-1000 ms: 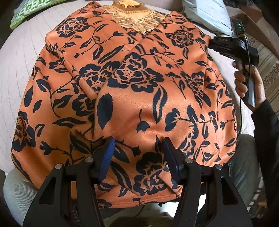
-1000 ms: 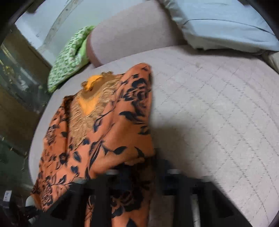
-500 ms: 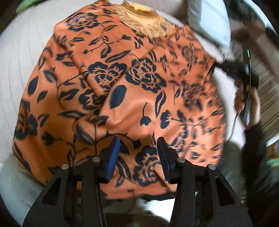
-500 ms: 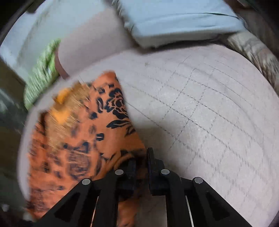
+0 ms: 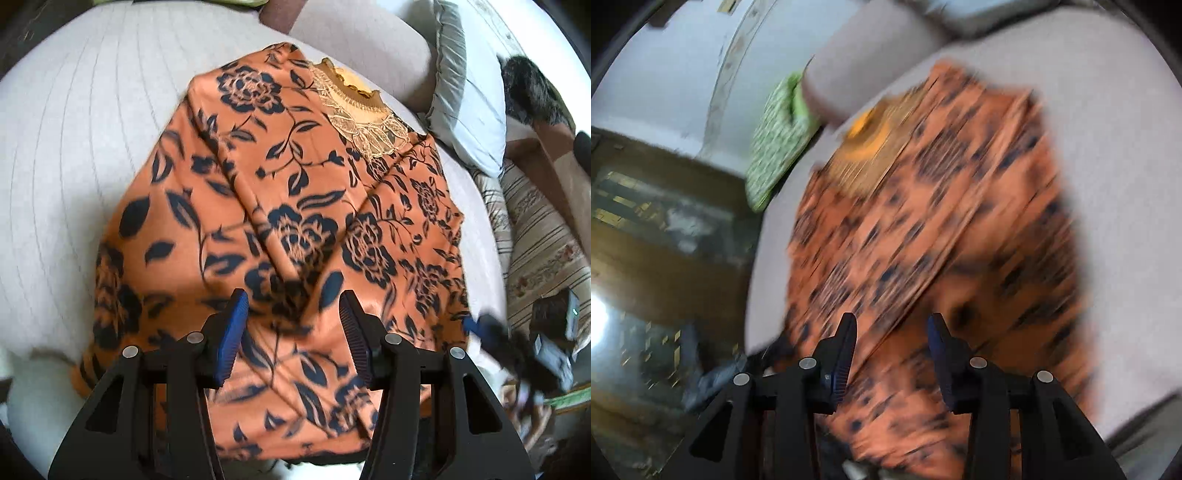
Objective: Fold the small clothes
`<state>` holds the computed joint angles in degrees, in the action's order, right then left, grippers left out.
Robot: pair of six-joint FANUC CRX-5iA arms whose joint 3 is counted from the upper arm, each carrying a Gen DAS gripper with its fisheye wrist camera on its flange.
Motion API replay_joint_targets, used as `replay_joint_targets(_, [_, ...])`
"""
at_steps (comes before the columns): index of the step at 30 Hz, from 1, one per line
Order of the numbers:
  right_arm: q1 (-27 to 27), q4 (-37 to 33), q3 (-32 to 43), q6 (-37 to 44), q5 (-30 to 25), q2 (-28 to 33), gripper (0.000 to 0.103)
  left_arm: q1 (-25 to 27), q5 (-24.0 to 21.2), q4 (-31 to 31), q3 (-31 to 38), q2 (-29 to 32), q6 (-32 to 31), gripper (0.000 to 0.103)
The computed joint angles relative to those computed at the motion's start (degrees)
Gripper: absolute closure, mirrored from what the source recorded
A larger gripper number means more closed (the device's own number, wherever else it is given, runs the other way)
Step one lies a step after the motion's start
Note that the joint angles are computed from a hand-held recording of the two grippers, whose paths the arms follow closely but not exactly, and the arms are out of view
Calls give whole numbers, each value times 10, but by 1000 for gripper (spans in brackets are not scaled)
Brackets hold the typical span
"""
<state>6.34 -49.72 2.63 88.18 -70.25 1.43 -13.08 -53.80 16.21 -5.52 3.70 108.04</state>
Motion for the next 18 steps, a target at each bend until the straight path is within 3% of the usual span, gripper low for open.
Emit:
replay_joint_targets(3, [41, -20, -11, -3, -13, -4, 65, -6, -14, -8, 15, 17, -34, 52])
replay_joint_targets(6, [94, 21, -22, -30, 9, -15, 65, -8, -33, 12, 9, 24, -73, 52])
replay_joint_targets(10, [122, 34, -18, -64, 6, 4, 65, -14, -15, -2, -7, 15, -71, 52])
replay_joint_targets(12, [136, 43, -10, -75, 4, 20, 71, -13, -4, 0, -15, 10, -65, 55])
replay_joint_targets(13, [147, 52, -2, -84, 1, 33, 75, -14, -4, -8, -12, 11, -55, 69])
replay_joint_targets(14, [157, 70, 1, -96, 3, 38, 88, -15, -11, -16, -7, 13, -47, 94])
replay_joint_targets(15, [169, 100, 4, -120, 6, 40, 95, -11, -17, -3, -10, 13, -49, 100])
replay_joint_targets(18, [178, 114, 0, -124, 15, 16, 98, 0, -11, 27, -38, -26, -49, 100])
